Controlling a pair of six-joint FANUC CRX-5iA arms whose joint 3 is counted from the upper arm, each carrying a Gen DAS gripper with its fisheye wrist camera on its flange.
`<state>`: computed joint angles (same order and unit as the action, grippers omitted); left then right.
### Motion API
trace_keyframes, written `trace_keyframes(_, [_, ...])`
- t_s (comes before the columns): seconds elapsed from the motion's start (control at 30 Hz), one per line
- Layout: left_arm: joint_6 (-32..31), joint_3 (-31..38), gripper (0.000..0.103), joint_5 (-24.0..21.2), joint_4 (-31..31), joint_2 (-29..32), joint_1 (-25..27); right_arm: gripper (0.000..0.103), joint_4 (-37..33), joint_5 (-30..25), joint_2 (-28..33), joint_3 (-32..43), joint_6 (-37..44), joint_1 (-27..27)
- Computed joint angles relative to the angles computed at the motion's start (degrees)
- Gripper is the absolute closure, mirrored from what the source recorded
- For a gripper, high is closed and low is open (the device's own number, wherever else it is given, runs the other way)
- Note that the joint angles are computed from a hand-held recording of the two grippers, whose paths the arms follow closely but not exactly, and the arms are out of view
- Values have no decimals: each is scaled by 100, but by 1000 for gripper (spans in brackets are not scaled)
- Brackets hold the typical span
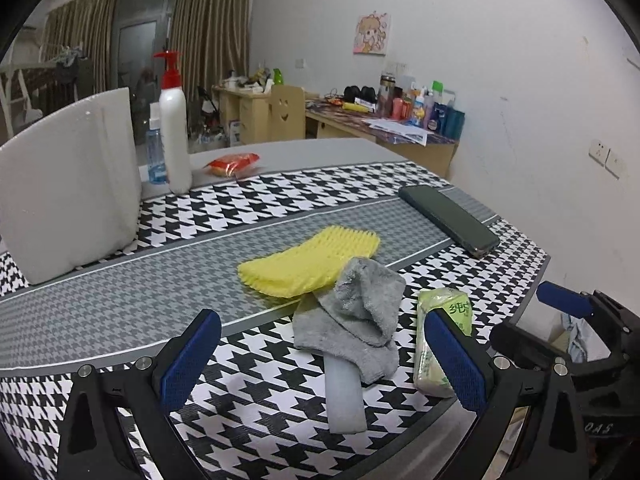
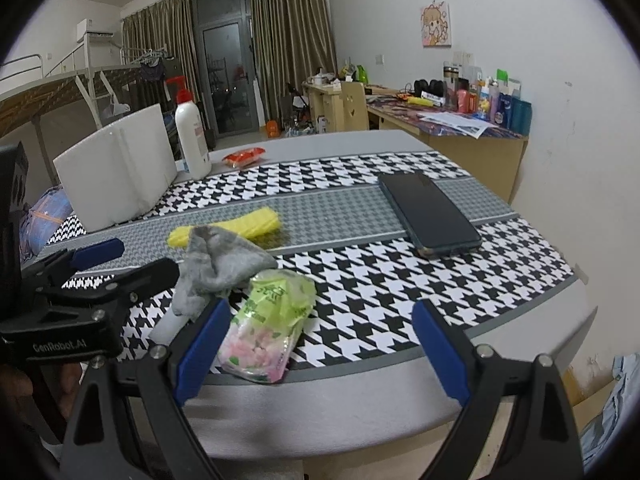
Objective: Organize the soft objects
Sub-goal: 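Close the left tool on the grey sock while the right tool grasps the green snack bag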
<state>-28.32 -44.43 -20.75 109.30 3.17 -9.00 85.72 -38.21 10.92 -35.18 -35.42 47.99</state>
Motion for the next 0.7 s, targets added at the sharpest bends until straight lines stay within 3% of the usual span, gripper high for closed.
trace_keyframes(0.17, [848,152,1,-307,-984,176,322,8,-93,65,50,46,232,18])
trace_keyframes(0.3, [1105,225,2,-370,-1284,255,367,8,-103,125,54,36,281,9])
trace_keyframes(0.37, [1161,250,8,-365,-1360,292,357,8,-104,153,49,26,296,8])
trace_keyframes(0.5, [1563,358,35,-320,-1802,393,414,8,-203,202,80,60,384,17])
trace_keyframes(0.7, [1858,454,46,-391,-2188,496,472,8,-125,392,124,102,424,-39])
